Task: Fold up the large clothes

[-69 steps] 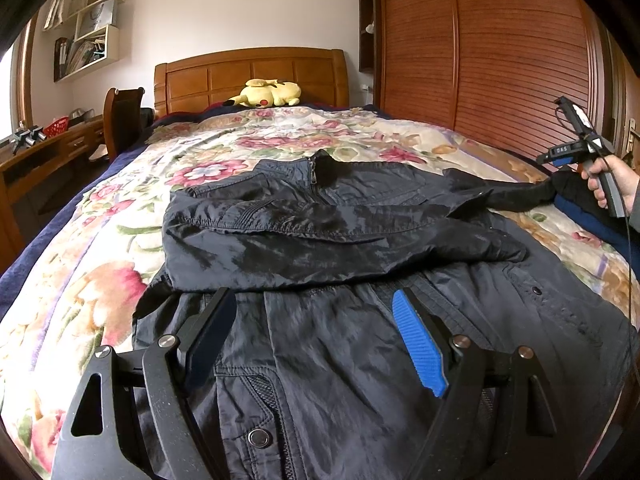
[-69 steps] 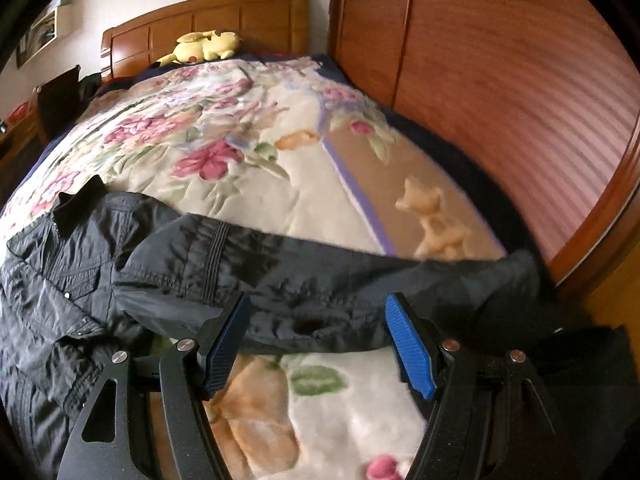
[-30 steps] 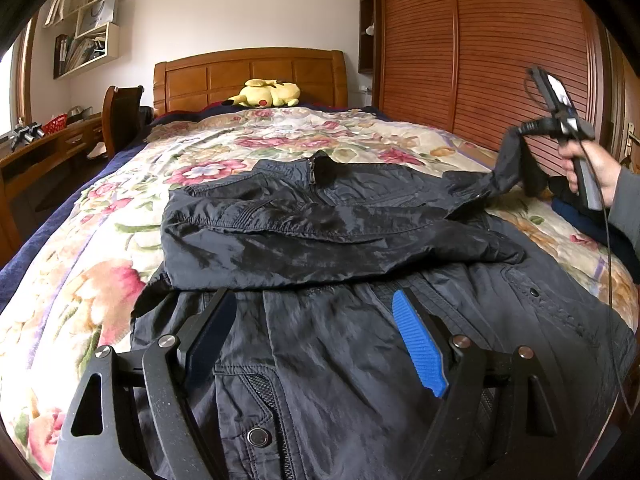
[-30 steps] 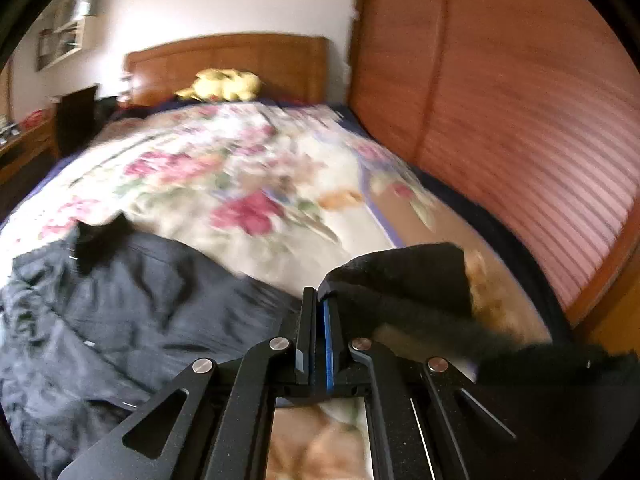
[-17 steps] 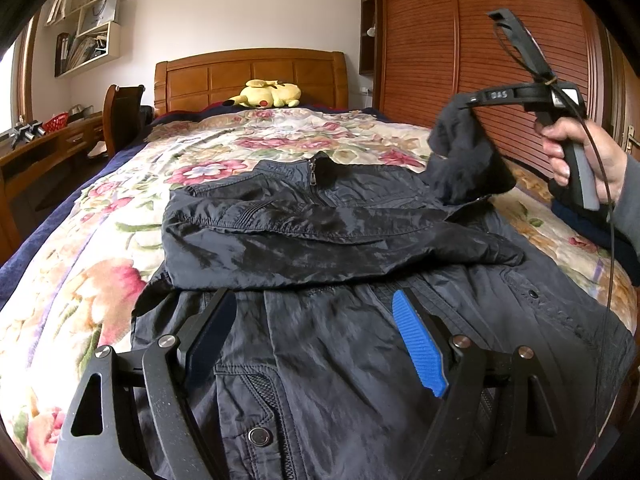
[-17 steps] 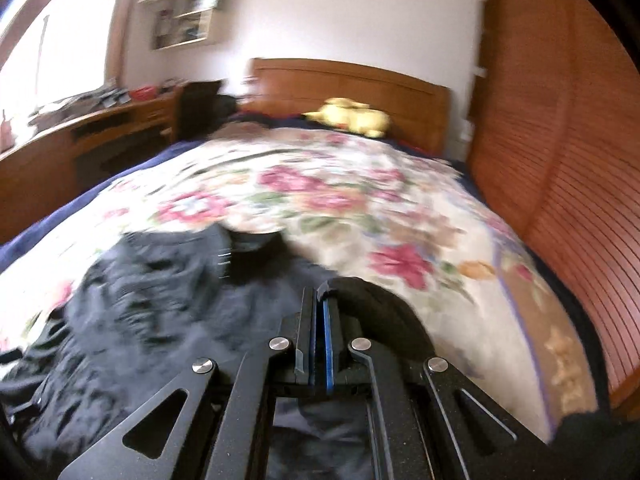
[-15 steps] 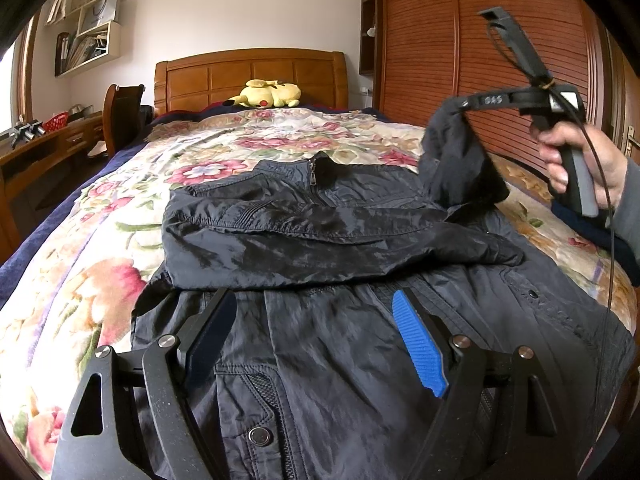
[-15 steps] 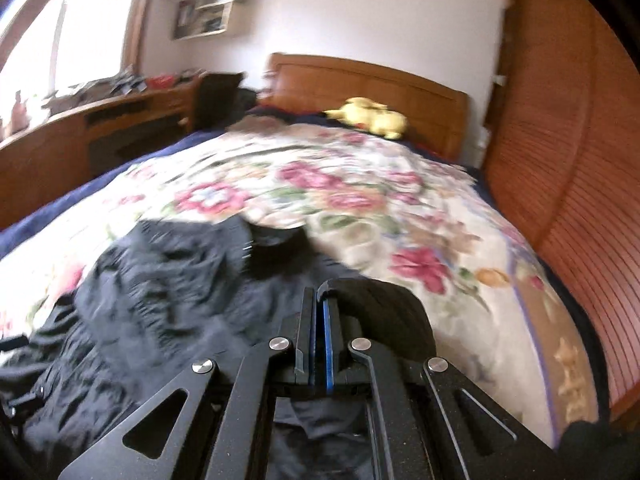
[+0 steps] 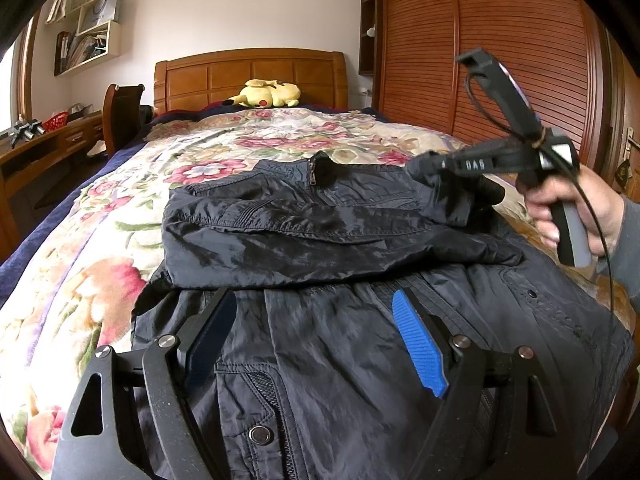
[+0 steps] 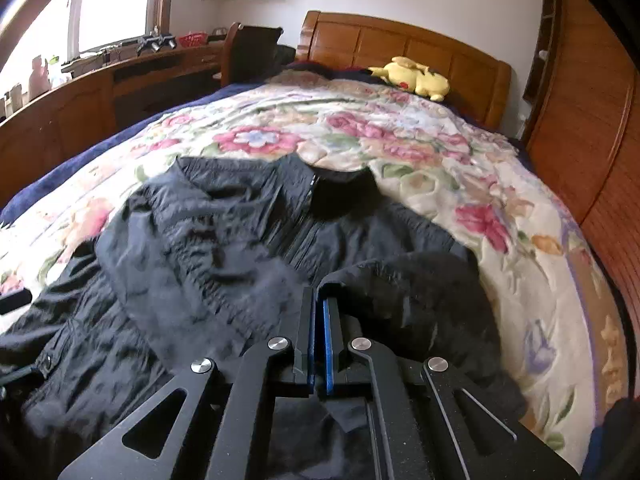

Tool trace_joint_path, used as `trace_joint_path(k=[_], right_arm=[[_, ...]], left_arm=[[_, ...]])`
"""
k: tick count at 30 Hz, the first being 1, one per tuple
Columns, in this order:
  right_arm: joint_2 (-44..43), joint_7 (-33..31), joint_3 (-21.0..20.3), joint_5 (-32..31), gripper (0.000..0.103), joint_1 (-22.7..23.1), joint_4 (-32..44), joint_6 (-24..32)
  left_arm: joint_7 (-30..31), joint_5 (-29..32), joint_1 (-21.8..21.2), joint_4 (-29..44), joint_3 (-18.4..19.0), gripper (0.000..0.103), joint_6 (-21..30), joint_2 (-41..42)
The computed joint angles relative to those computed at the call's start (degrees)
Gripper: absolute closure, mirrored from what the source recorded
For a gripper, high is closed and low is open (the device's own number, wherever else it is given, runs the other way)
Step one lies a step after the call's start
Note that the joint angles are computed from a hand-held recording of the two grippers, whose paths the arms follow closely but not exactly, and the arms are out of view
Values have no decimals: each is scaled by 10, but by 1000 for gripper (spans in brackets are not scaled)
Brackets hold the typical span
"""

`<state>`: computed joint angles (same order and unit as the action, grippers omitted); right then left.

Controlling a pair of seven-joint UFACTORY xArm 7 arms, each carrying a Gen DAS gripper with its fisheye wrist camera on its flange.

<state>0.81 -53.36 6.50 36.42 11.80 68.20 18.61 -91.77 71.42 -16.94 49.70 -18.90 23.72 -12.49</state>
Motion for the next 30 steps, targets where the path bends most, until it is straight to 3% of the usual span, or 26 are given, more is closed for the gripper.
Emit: trace_joint_path(k=[5, 8, 9, 10, 11, 16, 24, 30], right_arm=[[-19, 73, -8, -74, 95, -5, -14, 45], [-46, 76, -13, -97, 76, -2, -26, 46], [-56, 75, -15, -99, 64, 0, -29, 42], [-69, 65, -20, -89, 52, 4, -33, 40], [-79, 49, -27, -69, 49, 10, -33, 40], [-100, 43, -46, -61, 46, 18, -32, 19], [-43, 178, -41, -156, 43, -20, -22, -25], [23, 292, -38, -221, 38, -48, 29, -20]], left_arm=[[0, 0, 0, -1, 0, 22, 1, -1], [3, 0, -1, -2, -1, 22, 4, -2], [4, 0, -2, -2, -2, 22, 5, -3], [5, 0, -2, -2, -2, 22, 5, -2], [6, -1, -2, -2, -2, 22, 6, -2], [2, 0, -1, -2, -3, 22, 5, -4], [-4, 3, -1, -5, -4, 22, 6, -7], [-2, 0, -1, -6, -4, 22, 5, -8]])
